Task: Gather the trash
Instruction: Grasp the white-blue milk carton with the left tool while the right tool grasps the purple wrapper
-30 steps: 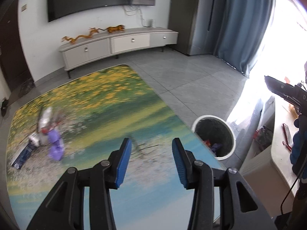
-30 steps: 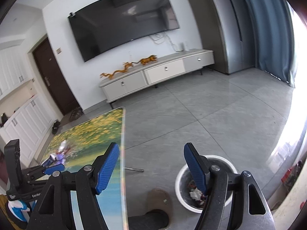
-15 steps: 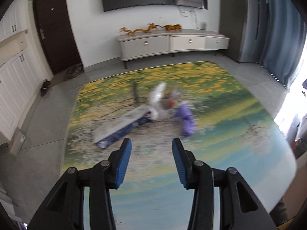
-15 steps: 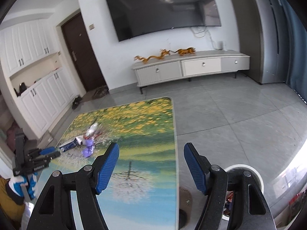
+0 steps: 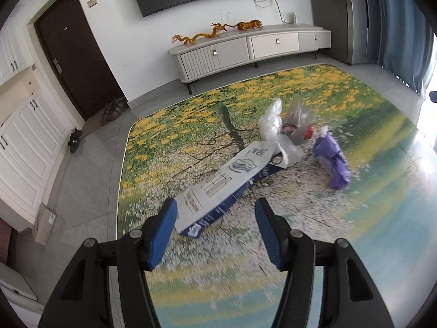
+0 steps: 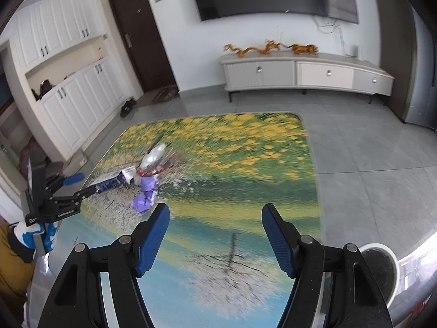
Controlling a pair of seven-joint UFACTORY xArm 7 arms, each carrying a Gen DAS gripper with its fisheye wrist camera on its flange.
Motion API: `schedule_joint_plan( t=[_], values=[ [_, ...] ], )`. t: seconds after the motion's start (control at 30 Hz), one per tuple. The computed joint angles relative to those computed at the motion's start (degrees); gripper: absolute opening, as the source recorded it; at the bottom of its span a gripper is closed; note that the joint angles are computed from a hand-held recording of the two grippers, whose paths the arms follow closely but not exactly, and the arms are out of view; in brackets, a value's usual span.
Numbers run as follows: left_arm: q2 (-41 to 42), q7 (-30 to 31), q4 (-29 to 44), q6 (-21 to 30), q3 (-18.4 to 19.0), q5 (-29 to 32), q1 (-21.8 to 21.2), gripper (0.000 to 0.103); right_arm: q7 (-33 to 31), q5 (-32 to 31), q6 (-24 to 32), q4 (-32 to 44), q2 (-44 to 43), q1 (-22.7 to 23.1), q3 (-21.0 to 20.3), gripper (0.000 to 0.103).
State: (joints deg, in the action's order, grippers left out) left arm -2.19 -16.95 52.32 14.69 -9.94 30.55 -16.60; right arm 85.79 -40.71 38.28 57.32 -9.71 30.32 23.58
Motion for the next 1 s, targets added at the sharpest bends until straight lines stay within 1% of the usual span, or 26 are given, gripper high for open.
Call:
schedule_joint_plan(
  t=[0.13,0.3,0.5,0.73,0.8,0.87,0.93,1.0],
  values=[
    [3.13,-0.31,2.62,-0.18,0.78,4.08,-0.05,0.057,-3.62,0.20,-2.38,4.36,6.70,0.72,-1.45,0.068],
    [6.25,1.17,4.97,0.08,2.29,4.65,-1.26,0.057,-8.70,1.28,-4.68,10.08,14.10,3.68,-5.01,0.068],
    [9.36,0.88,7.18,0.11,4.35,7.17,-3.12,0.057,-13.52,3.58,-7.70,15.49,20.60,6.86,-9.16,0.068],
    [12.20,1.74,9.39,-0.36,6.11,4.45,-3.73,0.057,-20.04,7.05,-9.95,22.16,26.80,9.83,-13.06,0.068],
    [12.97,1.60,10.21,-0.25,6.65,4.12,-3.95,0.057,-21.42,8.02,-10.30,23.38,27.85,10.37,-13.92,0.068],
    [13.71,2.76,10.92,-0.15,6.55,1.90,-3.61,0.057,-22.51,9.07,-10.78,24.45,28.93,10.73,-14.68,0.068],
    [14.34,2.35,11.53,-0.24,7.20,1.29,-3.88,0.056,-23.04,9.87,-11.15,24.70,29.34,11.11,-15.36,0.068],
    [14.81,1.62,12.02,-0.22,7.89,1.38,-4.33,0.053,-23.47,10.78,-11.77,24.72,29.81,11.21,-15.82,0.068]
  ],
)
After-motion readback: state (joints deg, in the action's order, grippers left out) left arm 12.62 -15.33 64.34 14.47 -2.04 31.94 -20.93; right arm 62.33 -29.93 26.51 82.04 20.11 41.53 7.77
